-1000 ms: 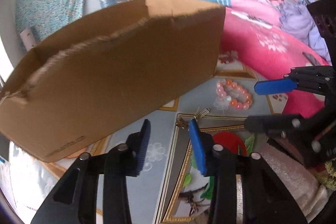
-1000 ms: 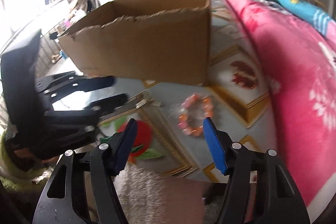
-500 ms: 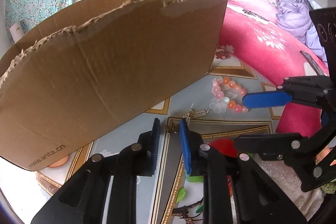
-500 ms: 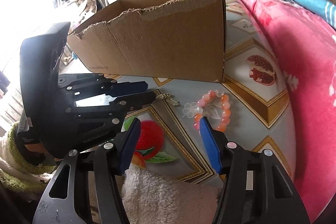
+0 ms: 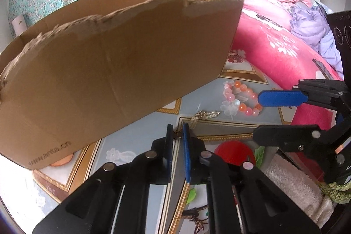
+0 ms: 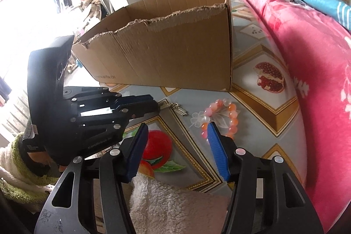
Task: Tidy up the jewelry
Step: 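Move the right gripper out of the box to the silver spring charm, then close the right gripper on the silver spring charm and lift it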
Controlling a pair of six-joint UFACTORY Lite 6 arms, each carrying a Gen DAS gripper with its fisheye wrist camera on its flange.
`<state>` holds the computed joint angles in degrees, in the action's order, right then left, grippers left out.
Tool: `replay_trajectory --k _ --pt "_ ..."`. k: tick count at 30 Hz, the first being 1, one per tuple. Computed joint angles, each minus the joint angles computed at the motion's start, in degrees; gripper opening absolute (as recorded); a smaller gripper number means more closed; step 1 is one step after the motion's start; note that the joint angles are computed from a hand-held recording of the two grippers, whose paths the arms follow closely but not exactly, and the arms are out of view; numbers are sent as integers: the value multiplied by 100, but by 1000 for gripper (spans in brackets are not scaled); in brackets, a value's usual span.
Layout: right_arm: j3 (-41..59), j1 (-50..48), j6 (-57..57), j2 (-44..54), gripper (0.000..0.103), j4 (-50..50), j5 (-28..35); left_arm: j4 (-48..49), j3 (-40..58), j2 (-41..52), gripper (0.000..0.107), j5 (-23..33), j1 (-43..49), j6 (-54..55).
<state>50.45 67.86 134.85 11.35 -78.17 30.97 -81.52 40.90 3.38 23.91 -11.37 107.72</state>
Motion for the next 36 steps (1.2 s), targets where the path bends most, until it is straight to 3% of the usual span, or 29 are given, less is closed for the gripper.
replay_trajectory --k 10,17,23,30,33,36 --pt "427 164 -493 280 52 254 228 331 -180 -372 8 428 763 -305" --pt "1261 61 -1633 945 41 573 242 322 -230 -549 8 504 1115 -355" --pt "1602 -457 -3314 1221 34 952 -94 248 -282 -600 8 547 1215 -136" --pt "2125 -1038 -5854 1671 33 2384 -721 140 -271 -498 8 725 1372 20" --pt "2446 -1209 -7072 1889 24 3313 -884 117 -259 -450 8 787 1440 74" --pt "2662 -1247 -7573 2004 17 3731 -846 130 -232 -404 8 864 1529 91"
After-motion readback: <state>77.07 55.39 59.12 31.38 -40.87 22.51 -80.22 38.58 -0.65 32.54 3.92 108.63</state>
